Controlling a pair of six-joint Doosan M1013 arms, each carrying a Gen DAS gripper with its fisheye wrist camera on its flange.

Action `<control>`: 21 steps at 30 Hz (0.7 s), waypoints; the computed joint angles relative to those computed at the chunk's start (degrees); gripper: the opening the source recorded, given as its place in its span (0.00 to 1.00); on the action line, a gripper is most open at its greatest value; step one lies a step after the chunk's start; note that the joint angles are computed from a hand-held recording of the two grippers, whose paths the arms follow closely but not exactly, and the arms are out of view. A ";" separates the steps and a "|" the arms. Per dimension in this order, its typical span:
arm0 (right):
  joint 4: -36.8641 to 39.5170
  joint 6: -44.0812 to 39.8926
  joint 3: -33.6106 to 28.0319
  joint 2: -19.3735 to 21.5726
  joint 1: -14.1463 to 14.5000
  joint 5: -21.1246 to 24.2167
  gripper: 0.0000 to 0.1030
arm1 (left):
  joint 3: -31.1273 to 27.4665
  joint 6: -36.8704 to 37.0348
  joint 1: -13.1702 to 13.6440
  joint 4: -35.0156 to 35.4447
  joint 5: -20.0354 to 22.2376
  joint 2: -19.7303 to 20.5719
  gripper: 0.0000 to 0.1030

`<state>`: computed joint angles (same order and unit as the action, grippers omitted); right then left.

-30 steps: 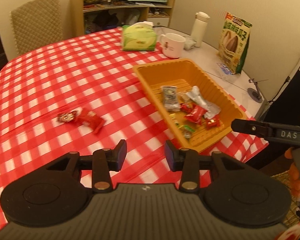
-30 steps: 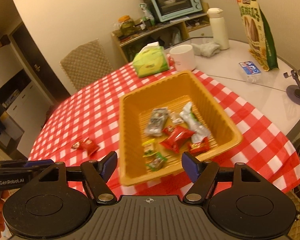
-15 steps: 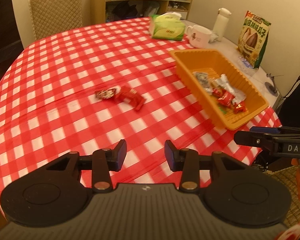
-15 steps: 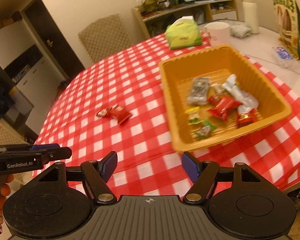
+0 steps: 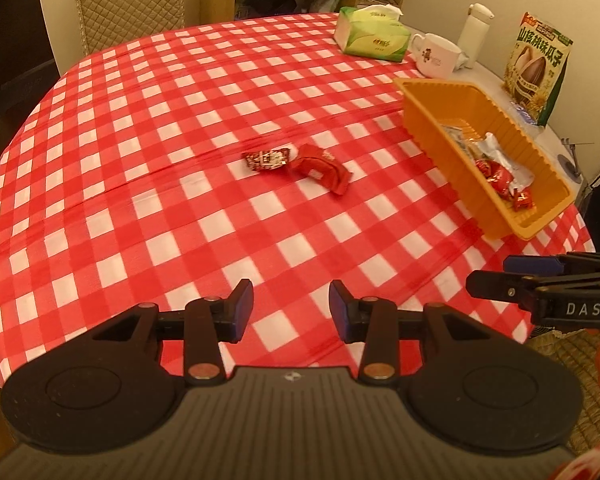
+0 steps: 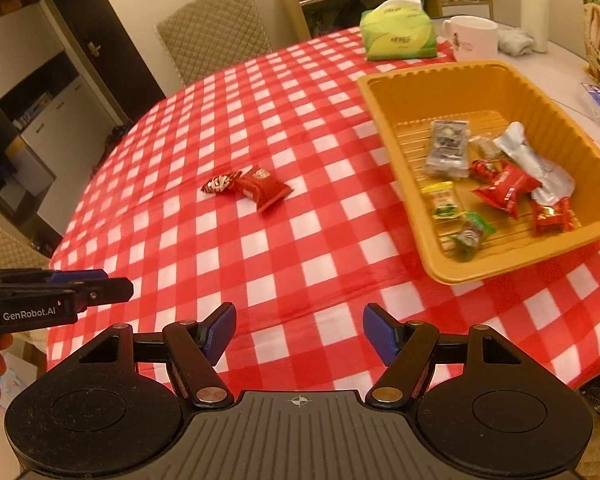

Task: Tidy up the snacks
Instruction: 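Move both open tools back toward the red packet and red-white candy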

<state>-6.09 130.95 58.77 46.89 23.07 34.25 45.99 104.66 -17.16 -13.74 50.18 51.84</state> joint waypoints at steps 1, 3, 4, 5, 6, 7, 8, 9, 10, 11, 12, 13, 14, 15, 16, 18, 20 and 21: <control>-0.53 0.21 -0.80 0.52 0.11 0.53 0.69 | -0.62 0.12 0.12 0.00 0.34 0.40 0.37; -1.01 0.29 -2.54 1.60 0.23 1.67 0.69 | -1.70 0.28 0.34 0.22 0.66 1.12 0.37; -1.40 0.48 -3.51 2.18 0.32 2.23 0.69 | -2.30 0.37 0.45 0.34 0.83 1.50 0.37; -1.89 0.74 -4.46 2.74 0.37 2.76 0.69 | -3.07 0.42 0.52 0.45 1.14 1.95 0.37; -2.29 0.90 -5.40 3.28 0.41 3.15 0.68 | -3.87 0.56 0.62 0.51 1.46 2.43 0.37; -2.56 0.87 -6.44 3.85 0.44 3.49 0.68 | -4.72 0.67 0.71 0.59 1.80 2.93 0.37; -2.88 0.75 -7.41 4.40 0.47 3.73 0.68 | -5.62 0.77 0.79 0.65 2.20 3.45 0.37; -3.20 0.51 -8.39 4.96 0.49 3.98 0.68 | -6.55 0.86 0.87 0.66 2.55 3.99 0.37; -3.34 0.09 -9.37 5.52 0.48 4.20 0.68 | -7.48 0.95 0.95 0.66 2.86 4.53 0.37; -3.50 -0.26 -10.29 6.07 0.47 4.34 0.68 | -8.46 0.98 1.00 0.71 3.16 5.09 0.37; -3.69 -0.60 -11.36 6.68 0.44 4.68 0.68 | -9.51 0.98 1.05 0.81 3.53 5.69 0.37; -3.90 -0.97 -12.61 7.40 0.41 5.13 0.68 | -10.66 0.97 1.10 0.92 3.97 6.34 0.37; -3.95 -1.50 -13.73 8.05 0.36 5.45 0.68 | -11.81 0.98 1.14 0.94 4.37 7.00 0.37; -3.89 -2.09 -14.74 8.65 0.28 5.71 0.68 | -13.00 0.97 1.19 0.98 4.83 7.67 0.37; -3.85 -2.65 -15.85 9.30 0.21 6.14 0.68 | -14.31 0.97 1.22 1.09 5.37 8.40 0.37; -3.33 -4.29 -17.77 10.52 0.04 6.58 0.68 | -16.62 0.99 1.28 1.23 6.07 9.73 0.37; -2.67 -6.32 -20.08 11.95 -0.15 7.47 0.68 | -19.38 0.84 1.33 1.53 7.33 11.27 0.37; -2.34 -7.30 -21.15 12.61 -0.24 7.79 0.67 | -20.67 0.74 1.34 1.71 7.86 12.00 0.37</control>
